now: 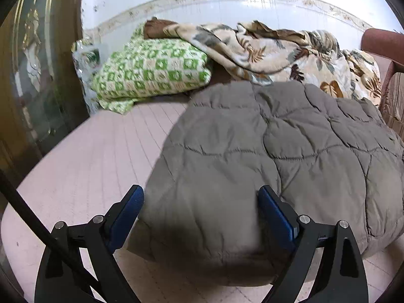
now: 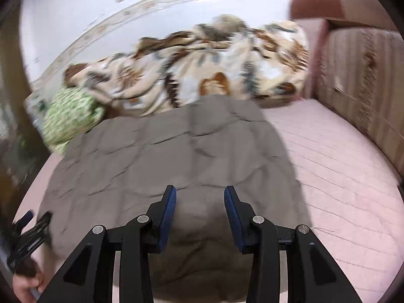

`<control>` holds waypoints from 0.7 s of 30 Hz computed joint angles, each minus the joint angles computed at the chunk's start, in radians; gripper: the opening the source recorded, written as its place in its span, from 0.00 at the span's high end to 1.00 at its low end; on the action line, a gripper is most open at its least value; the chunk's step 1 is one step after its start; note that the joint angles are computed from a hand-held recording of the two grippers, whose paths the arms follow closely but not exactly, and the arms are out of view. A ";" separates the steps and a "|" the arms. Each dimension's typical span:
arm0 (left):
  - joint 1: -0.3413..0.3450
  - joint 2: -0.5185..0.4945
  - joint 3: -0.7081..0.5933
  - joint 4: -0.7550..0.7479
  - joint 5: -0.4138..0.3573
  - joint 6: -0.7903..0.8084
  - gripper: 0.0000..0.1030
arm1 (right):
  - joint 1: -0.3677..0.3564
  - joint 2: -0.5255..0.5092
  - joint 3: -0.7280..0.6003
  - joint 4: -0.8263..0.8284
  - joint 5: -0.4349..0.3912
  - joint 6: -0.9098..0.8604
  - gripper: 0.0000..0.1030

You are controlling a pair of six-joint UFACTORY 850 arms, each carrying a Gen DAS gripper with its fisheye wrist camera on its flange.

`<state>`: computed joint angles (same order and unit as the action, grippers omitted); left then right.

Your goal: Fold large clothes

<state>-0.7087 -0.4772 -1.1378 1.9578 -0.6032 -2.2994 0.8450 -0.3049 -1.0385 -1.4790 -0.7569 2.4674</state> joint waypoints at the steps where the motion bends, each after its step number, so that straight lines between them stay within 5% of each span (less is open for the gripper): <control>1: 0.003 -0.003 -0.004 -0.008 0.008 0.005 0.10 | -0.013 0.008 0.013 0.007 0.017 0.029 0.58; 9: 0.010 -0.020 -0.023 -0.049 0.035 0.047 0.10 | -0.068 -0.012 0.012 0.139 0.145 -0.045 0.58; 14: 0.007 -0.024 -0.026 -0.056 0.037 0.045 0.10 | -0.063 -0.015 0.005 0.155 0.125 -0.066 0.57; 21: 0.006 -0.024 -0.025 -0.056 0.032 0.049 0.10 | -0.014 0.000 0.009 -0.034 0.027 0.050 0.57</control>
<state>-0.7022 -0.5009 -1.1630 1.9016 -0.5715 -2.2502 0.8312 -0.3045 -1.0299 -1.5127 -0.7298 2.5176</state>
